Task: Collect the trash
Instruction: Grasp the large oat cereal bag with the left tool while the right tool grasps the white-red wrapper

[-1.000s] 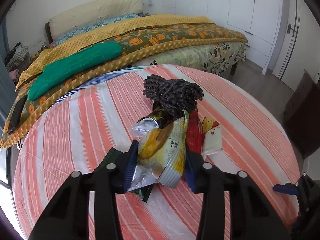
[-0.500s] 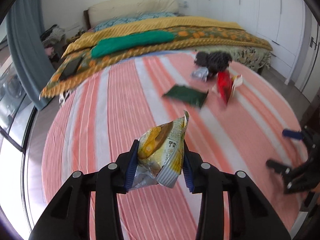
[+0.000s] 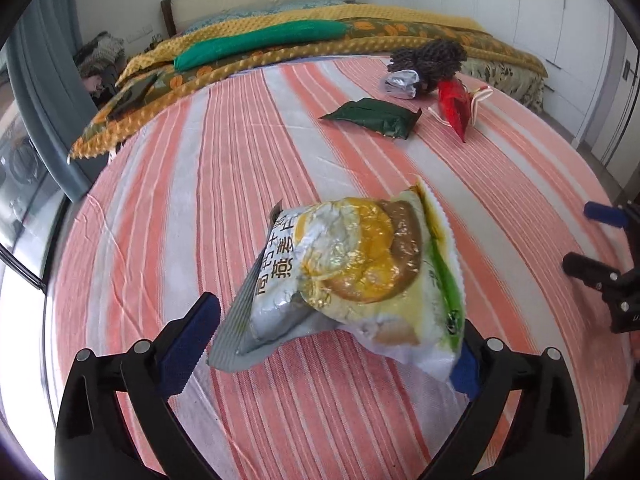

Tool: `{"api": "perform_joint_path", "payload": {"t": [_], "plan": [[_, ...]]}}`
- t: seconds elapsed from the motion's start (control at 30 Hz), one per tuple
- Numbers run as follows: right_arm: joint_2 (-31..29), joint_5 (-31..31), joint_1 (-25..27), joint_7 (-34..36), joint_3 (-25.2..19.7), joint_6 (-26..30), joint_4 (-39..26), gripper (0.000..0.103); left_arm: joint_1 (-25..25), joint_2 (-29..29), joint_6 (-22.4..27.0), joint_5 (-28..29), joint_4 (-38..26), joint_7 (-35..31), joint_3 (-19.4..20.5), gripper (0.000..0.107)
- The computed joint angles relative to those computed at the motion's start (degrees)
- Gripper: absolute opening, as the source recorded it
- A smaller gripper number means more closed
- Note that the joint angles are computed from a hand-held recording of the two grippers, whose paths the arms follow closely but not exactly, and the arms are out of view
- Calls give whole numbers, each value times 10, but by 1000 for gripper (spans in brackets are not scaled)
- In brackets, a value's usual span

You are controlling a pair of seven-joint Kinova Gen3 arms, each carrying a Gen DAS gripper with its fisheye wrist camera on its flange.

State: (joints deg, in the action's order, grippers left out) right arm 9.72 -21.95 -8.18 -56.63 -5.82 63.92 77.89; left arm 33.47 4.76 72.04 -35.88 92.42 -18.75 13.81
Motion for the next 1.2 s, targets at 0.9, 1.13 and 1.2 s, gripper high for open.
{"api": "perform_joint_path", "payload": {"t": [0.9, 1.13, 1.2], "plan": [[228, -24, -1, -292, -46, 160, -403, 5, -16, -10, -21, 16, 11, 0, 2, 99], [177, -40, 44, -174, -47, 237, -385, 5, -16, -10, -21, 16, 11, 0, 2, 99], [157, -36, 49, -139, -41, 235, -357, 5, -16, -10, -21, 16, 11, 0, 2, 99]]}}
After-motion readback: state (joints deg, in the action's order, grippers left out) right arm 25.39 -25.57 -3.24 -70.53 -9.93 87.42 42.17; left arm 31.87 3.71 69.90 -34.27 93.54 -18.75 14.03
